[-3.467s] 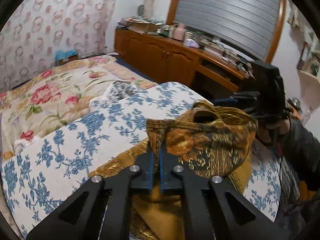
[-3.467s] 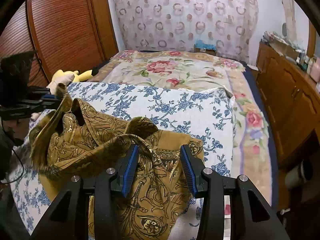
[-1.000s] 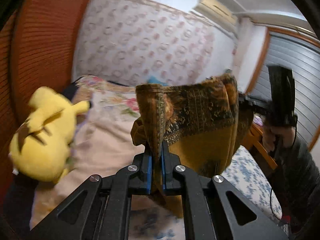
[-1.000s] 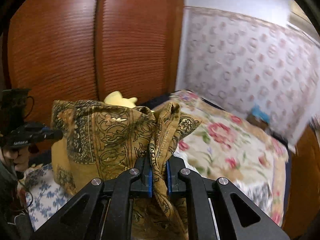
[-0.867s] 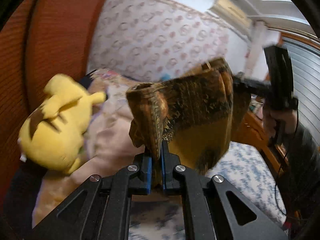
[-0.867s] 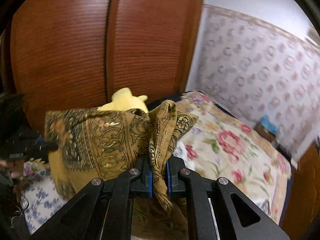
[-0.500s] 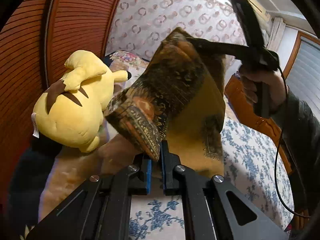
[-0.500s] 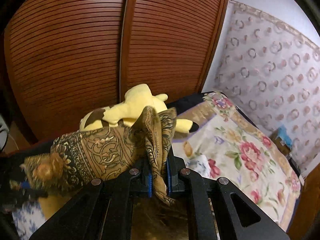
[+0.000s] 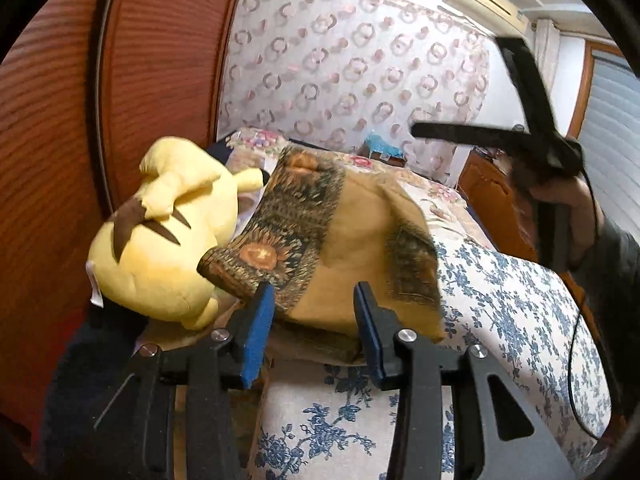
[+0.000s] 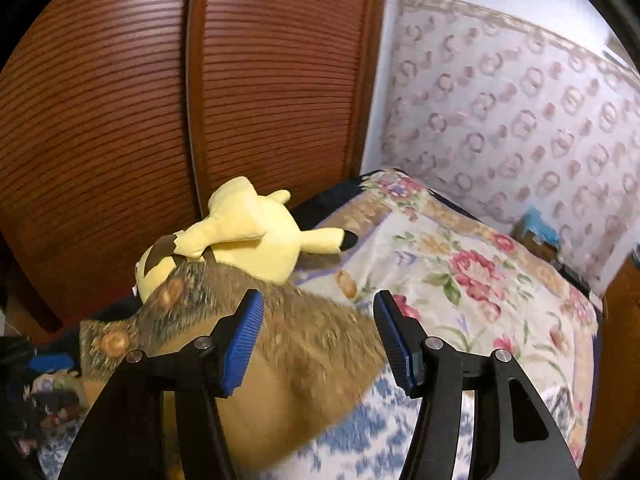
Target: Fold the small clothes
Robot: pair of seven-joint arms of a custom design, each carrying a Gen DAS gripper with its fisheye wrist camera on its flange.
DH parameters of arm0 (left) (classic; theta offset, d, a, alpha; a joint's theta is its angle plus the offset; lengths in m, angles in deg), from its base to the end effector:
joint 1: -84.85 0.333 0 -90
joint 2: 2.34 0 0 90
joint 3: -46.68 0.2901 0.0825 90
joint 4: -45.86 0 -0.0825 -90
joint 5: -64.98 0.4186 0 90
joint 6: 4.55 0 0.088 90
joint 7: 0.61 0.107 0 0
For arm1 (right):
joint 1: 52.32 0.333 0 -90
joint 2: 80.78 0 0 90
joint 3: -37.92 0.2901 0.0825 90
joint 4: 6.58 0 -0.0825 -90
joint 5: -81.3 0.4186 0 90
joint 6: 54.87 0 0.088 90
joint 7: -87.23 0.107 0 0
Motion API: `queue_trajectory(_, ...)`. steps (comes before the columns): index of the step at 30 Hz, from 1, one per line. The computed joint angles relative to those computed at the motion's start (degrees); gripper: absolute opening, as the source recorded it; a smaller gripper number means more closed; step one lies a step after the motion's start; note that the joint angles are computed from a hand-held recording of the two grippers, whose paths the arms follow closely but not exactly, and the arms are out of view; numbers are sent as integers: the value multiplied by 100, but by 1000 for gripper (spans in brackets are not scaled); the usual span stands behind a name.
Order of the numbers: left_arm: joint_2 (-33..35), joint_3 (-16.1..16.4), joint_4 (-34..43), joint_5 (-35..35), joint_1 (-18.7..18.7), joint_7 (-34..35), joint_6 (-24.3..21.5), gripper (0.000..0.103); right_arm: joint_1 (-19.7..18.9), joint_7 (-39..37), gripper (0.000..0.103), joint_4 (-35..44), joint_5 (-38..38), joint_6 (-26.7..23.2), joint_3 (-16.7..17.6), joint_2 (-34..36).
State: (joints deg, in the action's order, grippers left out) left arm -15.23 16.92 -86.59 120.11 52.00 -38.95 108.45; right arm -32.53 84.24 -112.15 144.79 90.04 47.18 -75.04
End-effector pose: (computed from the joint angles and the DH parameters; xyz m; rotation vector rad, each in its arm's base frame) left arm 0.2805 -0.4298 0.3977 -2.0680 0.9800 -0.7900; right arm 0.5841 0.3102 0.4930 -2.1348 0.2220 -0.3506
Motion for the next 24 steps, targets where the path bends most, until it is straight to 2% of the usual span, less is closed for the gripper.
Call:
queue_trajectory(1, 58, -33, 97, 39, -5, 60, -93, 57, -81, -163, 59, -234, 250, -107, -34, -195)
queue_trajectory(2, 127, -66, 199, 100, -16, 94, -203, 69, -124, -255, 59, -441, 418, -209, -91, -361)
queue_trajectory(5, 360, -88, 523, 296, -86, 251, -427, 76, -202, -448, 59, -1113, 805, -442, -355, -894)
queue_trajectory(9, 817, -14, 1079, 503, -233, 519, -704, 76, -274, -661, 60, -1896, 1074, -751, -762, -1546)
queue_trajectory(14, 1475, 175, 1836, 829, -557, 817, -1095, 76, -346, -962, 71, -2766, 1240, -764, -1180, -2308)
queue_trajectory(16, 1722, 288, 2123, 943, -695, 946, -1121, 76, -393, -923, 77, -3059, 1225, -726, -1319, -2604)
queue_trajectory(24, 2575, 720, 3217, 1330, -1253, 1449, -1155, 76, -511, -840, 77, -4155, 1274, -488, -1792, -3853)
